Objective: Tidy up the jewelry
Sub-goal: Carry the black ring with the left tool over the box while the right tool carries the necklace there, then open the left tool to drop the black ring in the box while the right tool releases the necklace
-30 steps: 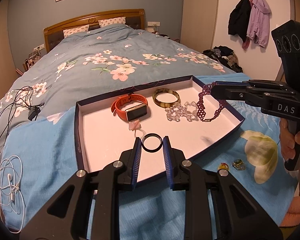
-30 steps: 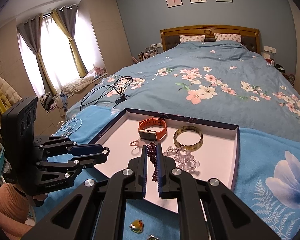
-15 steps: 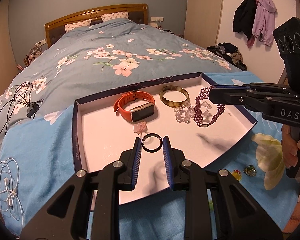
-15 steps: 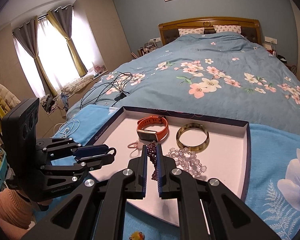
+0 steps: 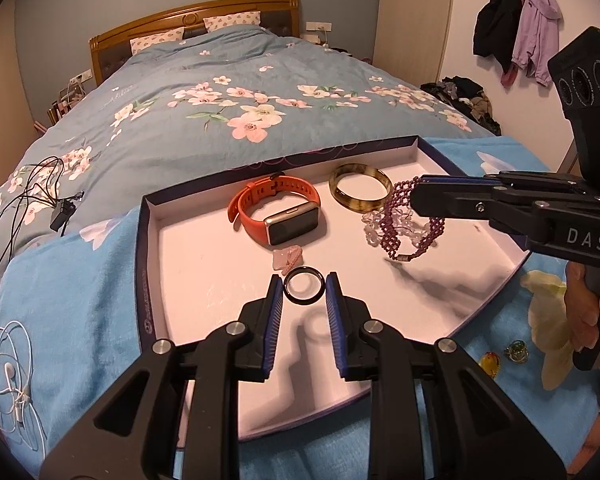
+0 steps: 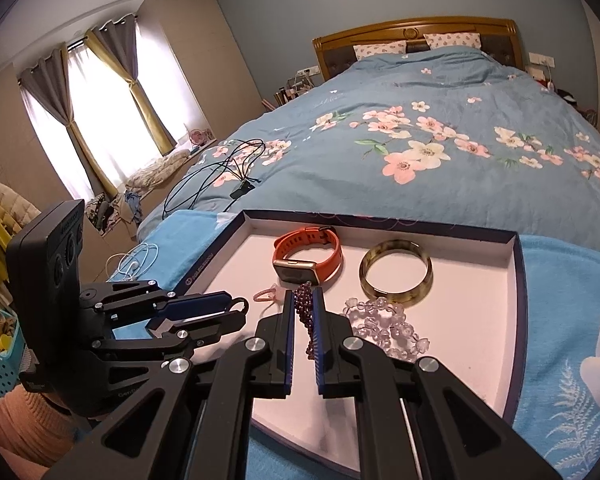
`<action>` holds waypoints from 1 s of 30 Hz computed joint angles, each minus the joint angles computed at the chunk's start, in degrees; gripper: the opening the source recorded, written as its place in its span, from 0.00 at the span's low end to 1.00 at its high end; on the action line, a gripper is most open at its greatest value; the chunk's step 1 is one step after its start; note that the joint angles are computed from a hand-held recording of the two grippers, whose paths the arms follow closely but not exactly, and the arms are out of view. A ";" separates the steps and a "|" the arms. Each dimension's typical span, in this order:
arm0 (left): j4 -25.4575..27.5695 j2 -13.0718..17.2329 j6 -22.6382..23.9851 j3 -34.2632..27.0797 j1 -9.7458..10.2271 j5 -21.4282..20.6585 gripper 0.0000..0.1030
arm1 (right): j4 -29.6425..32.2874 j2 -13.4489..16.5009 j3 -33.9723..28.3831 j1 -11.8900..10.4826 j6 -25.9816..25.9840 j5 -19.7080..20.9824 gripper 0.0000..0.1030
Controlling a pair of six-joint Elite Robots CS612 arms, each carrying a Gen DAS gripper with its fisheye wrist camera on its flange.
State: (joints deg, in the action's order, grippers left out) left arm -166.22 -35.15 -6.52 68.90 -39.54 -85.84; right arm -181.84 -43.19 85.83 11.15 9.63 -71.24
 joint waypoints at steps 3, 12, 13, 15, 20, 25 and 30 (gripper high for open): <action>0.88 0.48 -0.04 -0.75 -0.04 0.03 0.22 | 0.74 0.40 -0.41 -0.25 0.99 0.35 0.07; 3.81 2.03 -0.75 -3.31 0.23 -0.41 0.22 | 1.25 0.67 -0.41 -0.71 2.71 -0.70 0.07; 4.03 2.14 -0.78 -3.50 0.30 -0.55 0.22 | 1.41 0.71 -0.45 -0.72 2.82 -1.02 0.07; 4.54 2.47 -0.91 -4.08 0.36 -0.70 0.22 | 1.80 0.76 -0.50 -0.74 2.85 -1.69 0.07; 5.43 3.06 -1.28 -5.03 0.64 -1.65 0.22 | 2.79 0.91 -0.68 -0.84 3.29 -2.97 0.08; 5.82 3.48 -1.41 -5.74 0.72 -1.87 0.22 | 3.23 0.95 -0.76 -0.88 3.38 -4.22 0.09; 5.34 3.63 -1.45 -5.87 0.71 -1.89 0.22 | 3.33 0.90 -0.67 -0.73 3.27 -5.61 0.11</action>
State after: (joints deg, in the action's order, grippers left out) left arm -160.88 -31.52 -7.98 63.03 -38.83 -87.73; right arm -178.51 -42.29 85.15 10.42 12.90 -76.85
